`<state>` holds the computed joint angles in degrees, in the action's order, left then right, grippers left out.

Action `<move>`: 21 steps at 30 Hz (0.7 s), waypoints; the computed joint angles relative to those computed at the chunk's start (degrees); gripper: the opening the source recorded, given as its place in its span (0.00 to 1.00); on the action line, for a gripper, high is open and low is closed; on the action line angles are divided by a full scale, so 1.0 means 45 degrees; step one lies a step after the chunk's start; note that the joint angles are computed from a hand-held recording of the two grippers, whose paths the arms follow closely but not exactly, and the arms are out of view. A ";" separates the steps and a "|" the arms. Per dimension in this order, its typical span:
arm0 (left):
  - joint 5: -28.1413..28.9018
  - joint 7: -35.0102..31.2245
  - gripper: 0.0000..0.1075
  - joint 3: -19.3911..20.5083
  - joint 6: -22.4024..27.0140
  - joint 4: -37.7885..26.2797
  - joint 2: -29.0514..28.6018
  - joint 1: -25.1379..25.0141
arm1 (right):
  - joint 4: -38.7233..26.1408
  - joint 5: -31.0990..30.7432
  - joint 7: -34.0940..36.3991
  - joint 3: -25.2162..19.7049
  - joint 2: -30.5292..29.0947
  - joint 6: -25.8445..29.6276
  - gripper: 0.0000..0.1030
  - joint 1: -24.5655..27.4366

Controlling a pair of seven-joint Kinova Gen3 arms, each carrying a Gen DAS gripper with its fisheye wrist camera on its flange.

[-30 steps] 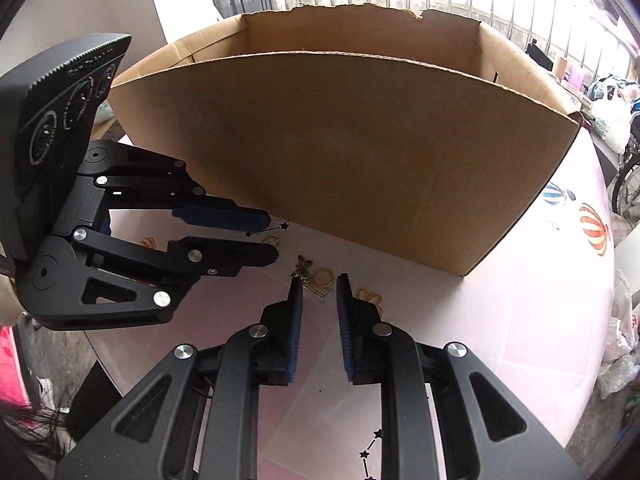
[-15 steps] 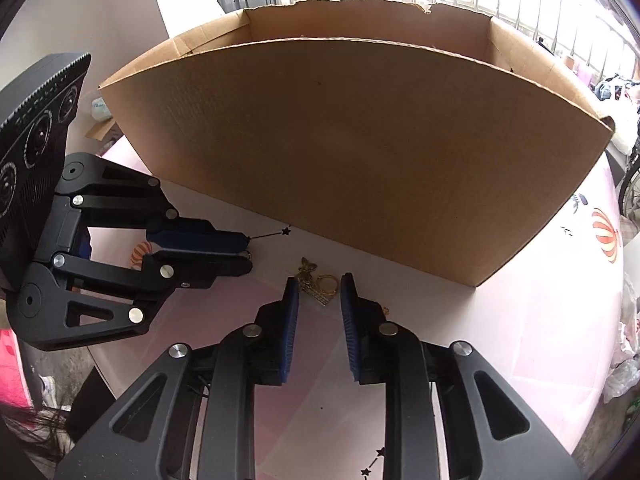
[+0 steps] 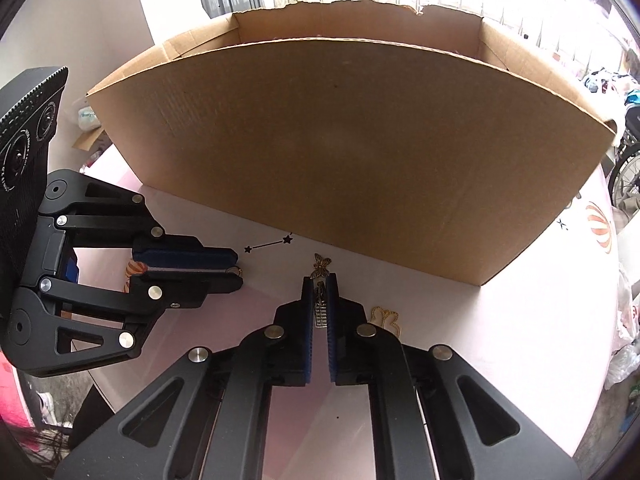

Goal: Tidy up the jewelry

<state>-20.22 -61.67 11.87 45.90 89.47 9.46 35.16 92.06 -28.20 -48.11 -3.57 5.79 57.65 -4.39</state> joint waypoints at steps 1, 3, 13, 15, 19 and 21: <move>0.0064 -0.0018 0.04 0.0000 0.0013 -0.0005 0.0002 -0.0027 | 0.0085 -0.0146 0.0110 0.0048 -0.0059 -0.0024 0.05 0.0097; 0.0111 0.0004 0.04 0.0000 0.0069 -0.0021 -0.0019 -0.0035 | 0.0147 -0.0579 0.0414 0.0147 -0.0197 0.0135 0.05 0.0316; 0.0100 0.0435 0.01 0.0053 -0.0187 0.0140 -0.0203 0.0001 | -0.0262 -0.2826 0.1745 0.0913 -0.0378 0.2240 0.05 0.1685; 0.0072 0.0531 0.01 0.0069 -0.0245 0.0161 -0.0282 0.0003 | -0.0383 -0.3353 0.2010 0.0963 -0.0206 0.2987 0.05 0.2100; -0.0149 0.0826 0.01 0.0106 -0.0200 0.0225 -0.0445 0.0043 | -0.1145 -0.3958 0.1856 0.0911 0.0765 0.4354 0.05 0.2388; -0.0047 0.0890 0.01 0.0157 -0.0106 0.0222 -0.0520 -0.0014 | -0.1370 -0.3501 0.1434 0.0687 0.1241 0.4656 0.05 0.2251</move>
